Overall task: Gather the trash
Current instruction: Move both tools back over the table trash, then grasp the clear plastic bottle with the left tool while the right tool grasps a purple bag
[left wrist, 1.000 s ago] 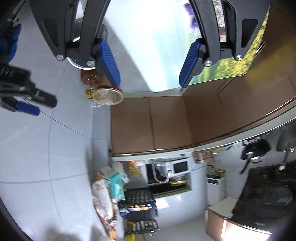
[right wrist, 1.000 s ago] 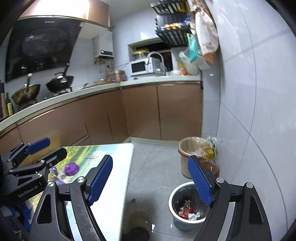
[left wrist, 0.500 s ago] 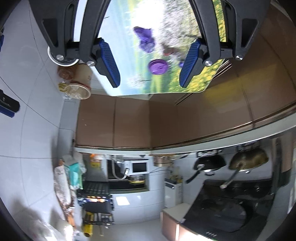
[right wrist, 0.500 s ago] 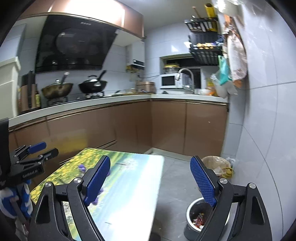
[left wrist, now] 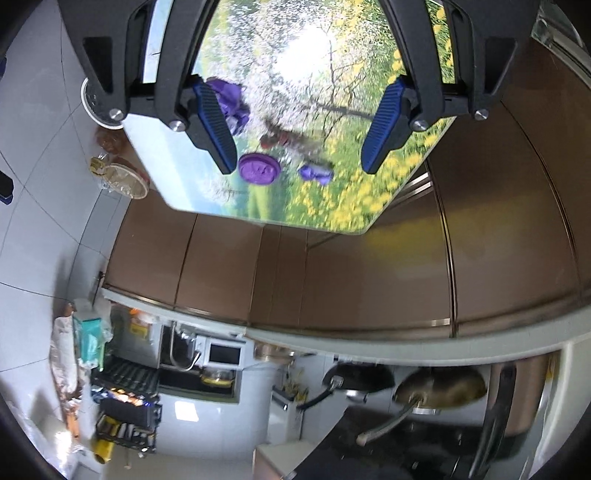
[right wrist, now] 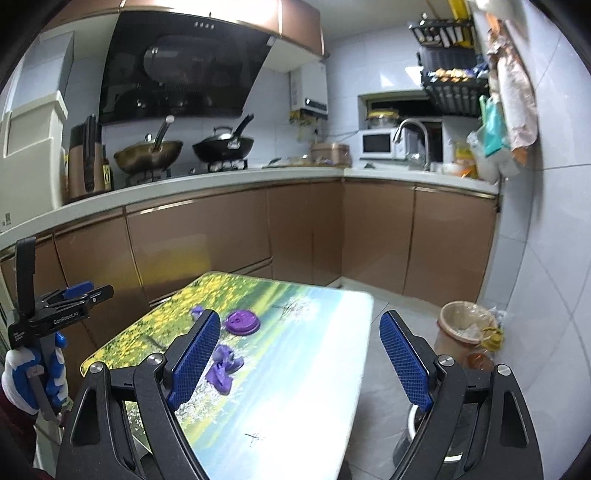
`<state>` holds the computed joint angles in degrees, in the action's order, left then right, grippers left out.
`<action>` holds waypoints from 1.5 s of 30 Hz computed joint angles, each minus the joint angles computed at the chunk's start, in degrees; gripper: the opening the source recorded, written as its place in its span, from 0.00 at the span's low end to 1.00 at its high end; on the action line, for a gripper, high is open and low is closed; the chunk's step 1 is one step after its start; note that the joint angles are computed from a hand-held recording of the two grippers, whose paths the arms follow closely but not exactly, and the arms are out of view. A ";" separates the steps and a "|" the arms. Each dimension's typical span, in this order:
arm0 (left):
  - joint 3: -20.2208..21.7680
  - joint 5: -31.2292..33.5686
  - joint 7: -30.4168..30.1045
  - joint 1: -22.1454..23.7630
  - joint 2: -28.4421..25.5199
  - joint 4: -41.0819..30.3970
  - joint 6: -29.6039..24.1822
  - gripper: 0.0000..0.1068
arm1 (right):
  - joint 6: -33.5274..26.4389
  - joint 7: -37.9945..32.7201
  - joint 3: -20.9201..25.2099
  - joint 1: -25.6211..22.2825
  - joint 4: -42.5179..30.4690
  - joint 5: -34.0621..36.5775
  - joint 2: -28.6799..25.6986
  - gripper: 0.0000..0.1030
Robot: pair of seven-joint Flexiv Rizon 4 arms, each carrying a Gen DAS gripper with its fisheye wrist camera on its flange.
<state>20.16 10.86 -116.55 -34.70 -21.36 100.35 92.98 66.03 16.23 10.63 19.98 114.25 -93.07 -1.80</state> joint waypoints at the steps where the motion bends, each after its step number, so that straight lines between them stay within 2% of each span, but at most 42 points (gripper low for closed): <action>1: -1.57 -0.55 0.71 1.47 -0.23 0.20 0.11 0.64 | 0.54 -0.86 -0.17 0.11 -0.77 0.74 -1.17 0.85; 4: -5.82 -2.58 3.40 5.37 -1.48 0.78 0.56 0.64 | 2.42 -2.65 -0.94 0.51 -2.58 2.05 -4.14 0.85; 9: -17.98 -8.18 12.49 15.07 -4.42 1.16 1.16 0.64 | 6.36 -7.53 -2.56 1.65 -6.30 6.23 -9.79 0.85; 12: -23.06 -10.02 17.90 18.90 -6.47 0.76 1.57 0.64 | 8.83 -12.72 -3.60 3.00 -8.79 11.08 -13.62 0.85; 15: -33.45 -10.89 26.94 27.15 -9.19 0.18 1.35 0.64 | 11.23 -20.52 -3.91 4.59 -11.67 19.24 -18.10 0.85; 16: -34.95 -11.10 29.14 28.35 -9.95 -0.35 1.00 0.64 | 11.29 -23.45 -3.70 5.03 -12.58 22.16 -19.36 0.85; 20: -45.74 -11.48 41.37 36.71 -13.80 -2.70 -1.57 0.64 | 9.13 -35.39 -1.38 6.25 -16.53 34.14 -24.51 0.85; 21: -49.87 -12.31 45.87 39.62 -15.29 -3.52 -3.00 0.64 | 8.67 -37.66 -0.78 6.42 -17.51 36.71 -25.69 0.85; 25: -58.32 -13.65 57.84 44.71 -20.11 -8.60 -10.95 0.64 | 6.60 -43.84 0.20 7.68 -20.72 44.38 -29.35 0.84; 29: -57.12 -14.53 66.84 42.22 -23.63 -16.45 -20.51 0.64 | 4.44 -48.92 0.74 8.81 -23.77 51.09 -32.29 0.84; 33: -55.53 -16.52 73.19 39.69 -26.77 -22.91 -28.06 0.64 | 2.22 -53.02 0.57 10.06 -26.59 56.36 -34.41 0.84; 37: -52.82 -18.31 77.06 36.90 -29.28 -27.32 -31.58 0.64 | 0.45 -57.14 0.50 11.03 -29.87 61.28 -36.62 0.83; 42: -50.01 -21.58 80.02 34.65 -31.21 -29.85 -33.52 0.63 | -2.82 -62.89 0.42 12.41 -34.99 66.54 -39.70 0.78; 45: -47.86 -23.68 80.57 33.28 -31.63 -31.11 -35.70 0.48 | -4.30 -65.83 0.15 13.15 -37.60 69.51 -41.22 0.68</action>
<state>-27.69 -12.83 -35.98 -1.42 -52.99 69.25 57.28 61.73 -49.61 10.78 33.13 76.65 -23.56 -43.02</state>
